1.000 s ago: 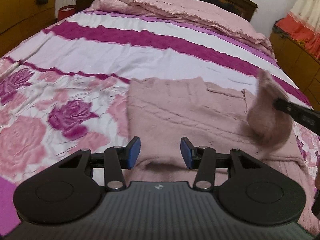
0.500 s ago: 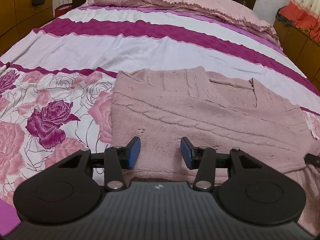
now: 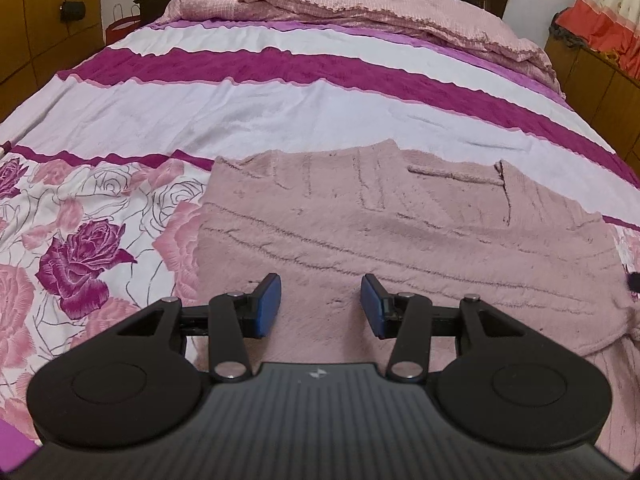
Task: Fold small clothes
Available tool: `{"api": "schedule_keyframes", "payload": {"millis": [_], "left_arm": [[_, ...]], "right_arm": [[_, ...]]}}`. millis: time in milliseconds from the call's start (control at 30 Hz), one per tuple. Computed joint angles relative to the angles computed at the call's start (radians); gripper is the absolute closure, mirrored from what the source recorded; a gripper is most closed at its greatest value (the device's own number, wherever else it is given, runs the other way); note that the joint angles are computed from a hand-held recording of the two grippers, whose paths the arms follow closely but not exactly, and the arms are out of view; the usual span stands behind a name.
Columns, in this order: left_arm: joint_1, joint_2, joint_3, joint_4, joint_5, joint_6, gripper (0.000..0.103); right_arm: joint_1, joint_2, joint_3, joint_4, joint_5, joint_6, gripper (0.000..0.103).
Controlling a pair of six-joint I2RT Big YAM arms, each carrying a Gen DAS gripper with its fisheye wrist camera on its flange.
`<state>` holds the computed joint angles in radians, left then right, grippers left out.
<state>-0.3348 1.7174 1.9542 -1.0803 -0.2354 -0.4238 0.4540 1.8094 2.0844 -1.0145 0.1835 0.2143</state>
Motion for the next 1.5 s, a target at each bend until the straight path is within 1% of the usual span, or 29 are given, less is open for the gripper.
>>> {"api": "schedule_keyframes", "payload": {"millis": [67,100,133,167,200,267,300,333,433,467,500,533,600,633,700,733,767,800,833,933,967,1067,1167,1233,1300,1367,1400,1467,1500], "left_arm": [[0.000,-0.002,-0.005,0.012,-0.001,-0.003,0.051],[0.000,-0.002,-0.007,0.015,-0.002,-0.003,0.051],[0.001,-0.002,-0.010,0.019,-0.003,-0.004,0.051],[0.002,-0.005,-0.017,0.029,-0.005,-0.003,0.051],[0.003,-0.010,-0.027,0.044,-0.007,-0.003,0.051],[0.007,-0.020,-0.050,0.080,-0.006,-0.005,0.051],[0.007,-0.026,-0.064,0.106,-0.005,-0.006,0.051],[0.008,-0.035,-0.084,0.139,-0.008,-0.005,0.051],[0.007,-0.055,-0.141,0.234,-0.038,-0.005,0.051],[0.006,-0.053,-0.149,0.251,-0.053,-0.009,0.051],[0.007,-0.050,-0.153,0.259,-0.065,-0.015,0.051],[0.008,-0.044,-0.155,0.262,-0.075,-0.026,0.051],[0.013,-0.029,-0.153,0.256,-0.079,-0.041,0.051],[0.013,-0.026,-0.160,0.267,-0.085,-0.038,0.051],[0.006,-0.023,-0.170,0.288,-0.110,-0.004,0.051],[0.001,-0.016,-0.163,0.286,-0.127,0.020,0.051],[-0.002,-0.009,-0.158,0.284,-0.137,0.039,0.051],[-0.003,-0.004,-0.152,0.281,-0.144,0.053,0.051],[-0.002,-0.001,-0.149,0.281,-0.147,0.060,0.051],[0.006,-0.003,-0.150,0.279,-0.129,0.053,0.051],[0.008,-0.007,-0.152,0.278,-0.122,0.048,0.051],[0.010,-0.022,-0.158,0.271,-0.115,0.044,0.051],[0.009,-0.035,-0.167,0.264,-0.122,0.047,0.051],[0.010,-0.032,-0.165,0.251,-0.123,0.053,0.051],[0.012,-0.022,-0.156,0.232,-0.128,0.055,0.051],[0.012,-0.021,-0.151,0.226,-0.127,0.060,0.050],[0.011,-0.023,-0.149,0.220,-0.128,0.066,0.050],[0.007,-0.031,-0.148,0.209,-0.134,0.080,0.050],[0.005,-0.038,-0.148,0.203,-0.136,0.083,0.050]], "right_arm": [[-0.011,0.053,0.059,-0.048,-0.011,0.006,0.052],[-0.016,0.063,0.065,-0.058,-0.030,0.010,0.055],[-0.018,0.064,0.061,-0.058,-0.049,0.015,0.067],[-0.020,0.058,0.050,-0.047,-0.072,0.011,0.074],[-0.019,0.050,0.038,-0.035,-0.087,-0.003,0.087],[-0.015,0.028,0.010,-0.005,-0.108,-0.042,0.090],[-0.009,0.017,-0.003,0.021,-0.094,-0.061,0.091],[-0.003,-0.005,-0.031,0.071,-0.066,-0.084,0.091],[0.004,-0.059,-0.092,0.224,0.008,-0.098,0.091],[0.004,-0.061,-0.093,0.249,0.024,-0.096,0.091],[0.004,-0.053,-0.085,0.256,0.042,-0.098,0.091],[0.001,-0.039,-0.068,0.243,0.052,-0.099,0.091],[-0.012,0.008,-0.017,0.175,0.038,-0.065,0.091],[-0.018,0.034,0.006,0.138,0.028,-0.044,0.091],[-0.024,0.074,0.028,0.090,0.037,-0.015,0.088],[-0.026,0.075,0.007,0.098,0.041,-0.005,0.087],[-0.027,0.070,-0.019,0.125,0.045,0.001,0.086],[-0.026,0.062,-0.043,0.153,0.058,0.008,0.083],[-0.027,0.058,-0.049,0.155,0.061,0.014,0.082],[-0.026,0.056,-0.016,0.112,0.054,0.040,0.081],[-0.024,0.042,-0.020,0.109,0.054,0.050,0.081],[-0.015,-0.024,-0.094,0.170,0.047,0.063,0.081],[-0.008,-0.063,-0.146,0.198,0.014,0.075,0.081],[-0.004,-0.052,-0.144,0.176,-0.001,0.074,0.081],[0.000,-0.020,-0.120,0.129,0.008,0.084,0.082],[0.007,-0.019,-0.145,0.168,0.031,0.086,0.081],[0.011,-0.020,-0.142,0.165,0.044,0.085,0.080],[0.019,-0.019,-0.124,0.145,0.057,0.083,0.070],[0.020,-0.022,-0.121,0.143,0.048,0.078,0.057]]}}
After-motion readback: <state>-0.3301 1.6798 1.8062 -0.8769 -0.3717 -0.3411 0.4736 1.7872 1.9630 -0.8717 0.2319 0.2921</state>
